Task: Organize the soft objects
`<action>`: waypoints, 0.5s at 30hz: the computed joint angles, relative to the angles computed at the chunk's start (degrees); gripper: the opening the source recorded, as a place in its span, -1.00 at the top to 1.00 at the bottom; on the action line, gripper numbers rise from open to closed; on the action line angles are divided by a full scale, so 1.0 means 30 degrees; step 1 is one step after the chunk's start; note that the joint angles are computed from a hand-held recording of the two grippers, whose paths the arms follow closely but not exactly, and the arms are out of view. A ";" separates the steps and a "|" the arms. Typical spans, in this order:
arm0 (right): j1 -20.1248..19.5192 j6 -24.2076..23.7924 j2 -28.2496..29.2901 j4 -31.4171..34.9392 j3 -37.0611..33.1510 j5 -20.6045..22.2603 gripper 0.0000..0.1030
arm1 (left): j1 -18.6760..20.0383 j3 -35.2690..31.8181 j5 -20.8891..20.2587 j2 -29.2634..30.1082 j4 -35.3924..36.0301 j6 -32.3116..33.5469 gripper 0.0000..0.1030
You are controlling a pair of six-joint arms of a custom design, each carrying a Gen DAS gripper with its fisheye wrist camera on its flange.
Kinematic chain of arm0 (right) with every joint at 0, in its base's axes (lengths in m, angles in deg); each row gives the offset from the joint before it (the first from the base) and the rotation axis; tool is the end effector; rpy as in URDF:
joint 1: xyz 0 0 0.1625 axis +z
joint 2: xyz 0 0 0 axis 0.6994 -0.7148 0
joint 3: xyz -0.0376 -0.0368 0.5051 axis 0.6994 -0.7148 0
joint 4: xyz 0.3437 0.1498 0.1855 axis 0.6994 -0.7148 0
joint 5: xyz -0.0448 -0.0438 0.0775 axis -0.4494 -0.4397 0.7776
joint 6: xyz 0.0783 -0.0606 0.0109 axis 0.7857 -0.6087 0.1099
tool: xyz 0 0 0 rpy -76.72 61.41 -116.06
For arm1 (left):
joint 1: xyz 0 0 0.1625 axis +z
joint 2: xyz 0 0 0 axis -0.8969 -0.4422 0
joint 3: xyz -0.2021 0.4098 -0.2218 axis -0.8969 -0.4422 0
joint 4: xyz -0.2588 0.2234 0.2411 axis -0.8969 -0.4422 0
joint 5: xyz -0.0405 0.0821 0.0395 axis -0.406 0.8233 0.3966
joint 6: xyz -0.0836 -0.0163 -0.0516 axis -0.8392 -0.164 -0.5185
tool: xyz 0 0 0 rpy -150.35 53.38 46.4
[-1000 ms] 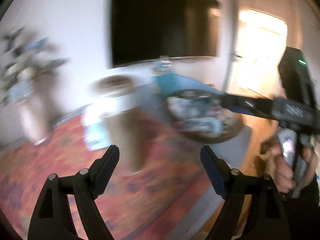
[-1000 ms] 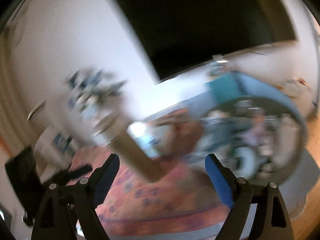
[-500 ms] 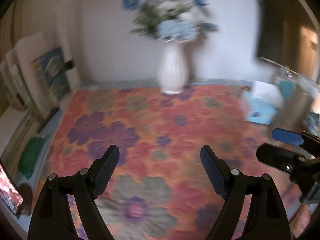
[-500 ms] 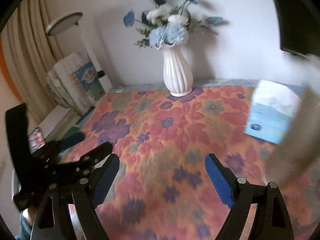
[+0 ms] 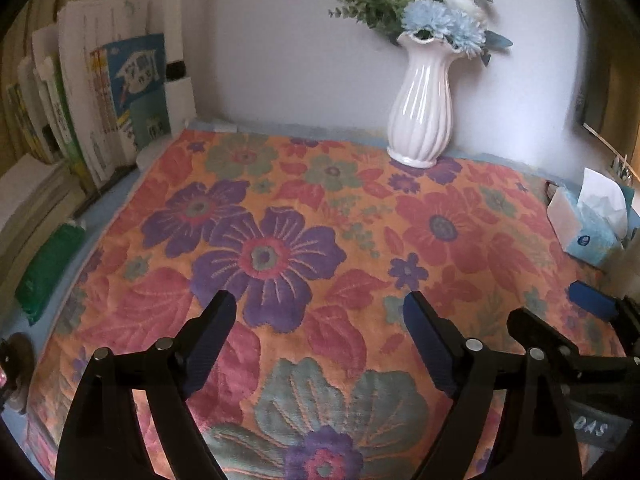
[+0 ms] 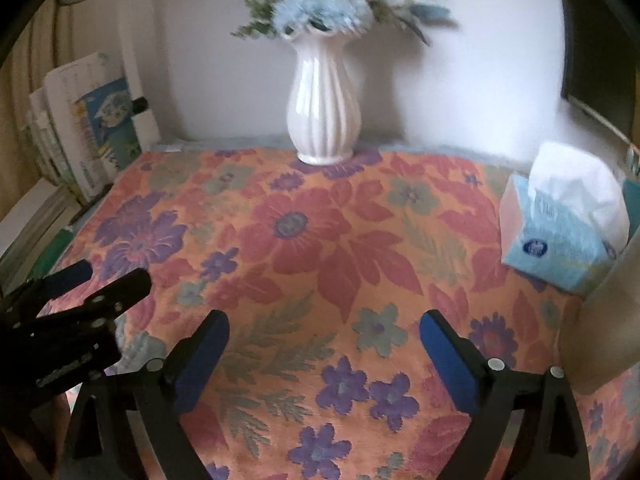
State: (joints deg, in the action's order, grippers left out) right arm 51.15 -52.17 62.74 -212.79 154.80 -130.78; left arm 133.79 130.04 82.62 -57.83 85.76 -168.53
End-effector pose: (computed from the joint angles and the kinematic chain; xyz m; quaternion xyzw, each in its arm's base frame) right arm 0.1561 -0.7571 -0.0007 0.1609 -0.8781 0.3226 0.3145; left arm -0.0648 -0.7633 0.0819 0.1572 0.8585 -0.3635 0.3256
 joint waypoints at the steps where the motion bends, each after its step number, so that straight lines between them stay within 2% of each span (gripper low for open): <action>1: -0.0078 0.0391 -0.0089 0.0312 0.0003 0.0057 -0.85 | 0.0026 -0.0251 -0.0046 0.0130 0.0389 -0.0151 -0.65; 6: -0.0216 0.1379 -0.0324 0.1072 0.0037 -0.0131 -0.85 | -0.0015 -0.0566 -0.0286 0.0397 0.1012 -0.0100 -0.70; 15: -0.0150 0.1524 -0.0263 0.1893 -0.0224 -0.0546 -0.86 | -0.0098 -0.0387 -0.0491 0.0352 0.0802 0.0207 -0.70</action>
